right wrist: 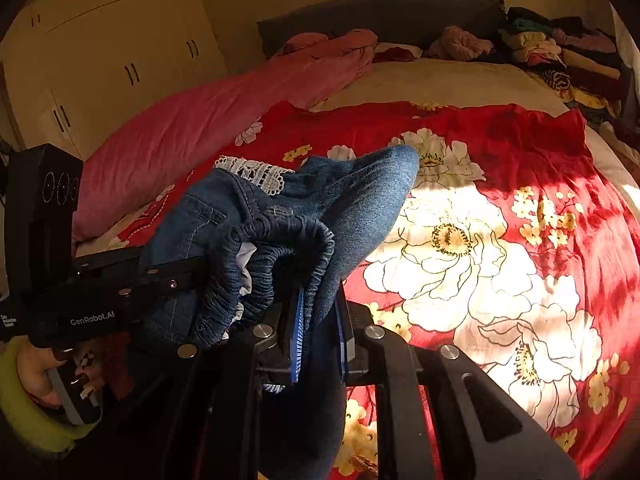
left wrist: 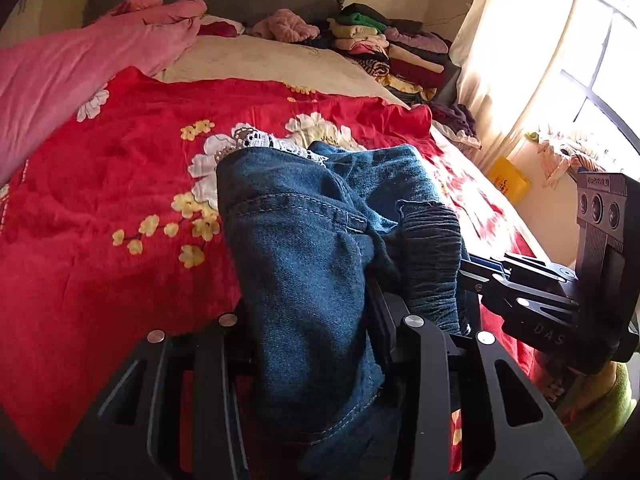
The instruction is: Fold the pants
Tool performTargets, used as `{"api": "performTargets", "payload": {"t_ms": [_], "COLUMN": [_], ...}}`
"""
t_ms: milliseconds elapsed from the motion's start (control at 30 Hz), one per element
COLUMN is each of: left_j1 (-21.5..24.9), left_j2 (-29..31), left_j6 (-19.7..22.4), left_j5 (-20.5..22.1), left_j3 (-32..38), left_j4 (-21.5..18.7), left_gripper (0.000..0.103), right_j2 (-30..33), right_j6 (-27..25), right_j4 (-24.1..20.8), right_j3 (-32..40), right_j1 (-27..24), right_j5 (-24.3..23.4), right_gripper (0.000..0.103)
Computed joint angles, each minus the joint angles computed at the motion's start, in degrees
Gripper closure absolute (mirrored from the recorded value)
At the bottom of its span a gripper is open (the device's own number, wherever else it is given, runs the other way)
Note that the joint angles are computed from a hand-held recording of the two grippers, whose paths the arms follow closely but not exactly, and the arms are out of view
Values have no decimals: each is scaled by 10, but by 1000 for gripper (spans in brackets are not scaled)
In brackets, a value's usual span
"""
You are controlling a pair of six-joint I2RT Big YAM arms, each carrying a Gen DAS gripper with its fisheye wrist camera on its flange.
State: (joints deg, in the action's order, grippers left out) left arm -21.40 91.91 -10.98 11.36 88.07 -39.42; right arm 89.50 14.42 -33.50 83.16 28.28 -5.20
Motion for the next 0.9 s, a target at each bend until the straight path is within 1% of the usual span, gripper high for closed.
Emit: {"api": "performTargets", "payload": {"t_ms": [267,533,633,733,800,833,867,900], "left_j1": [2,8,5,2,4,5,6,8], "left_j2": [28,51,52,53,55,56,58,59], "left_j6": [8,2,7,10,7,5,4,3], "left_j5": [-25,-27,-39,-54,-60,-61,-62,-63], "left_j3": [39,52,48,45,45,44,45,45], "left_j4": [-2,-5,-3,-4,-8,-9,-11,-13], "left_gripper": [72,72,72,71,69,68,67,66], "right_j2": [35,66,74,83,84,85,87,88], "right_j6": [-10,-15,-18,-16,-14,-12,-10,-11], "right_j4": [-6,-16,-25,-40,-45,-47,-50,-55], "right_j3": [49,75,78,83,82,82,83,85], "right_j1": [-8,-9,-7,-7,-7,-8,-8,-8], "right_j5": [10,24,46,67,78,78,81,85], "right_gripper": [91,91,90,86,78,71,67,66]}}
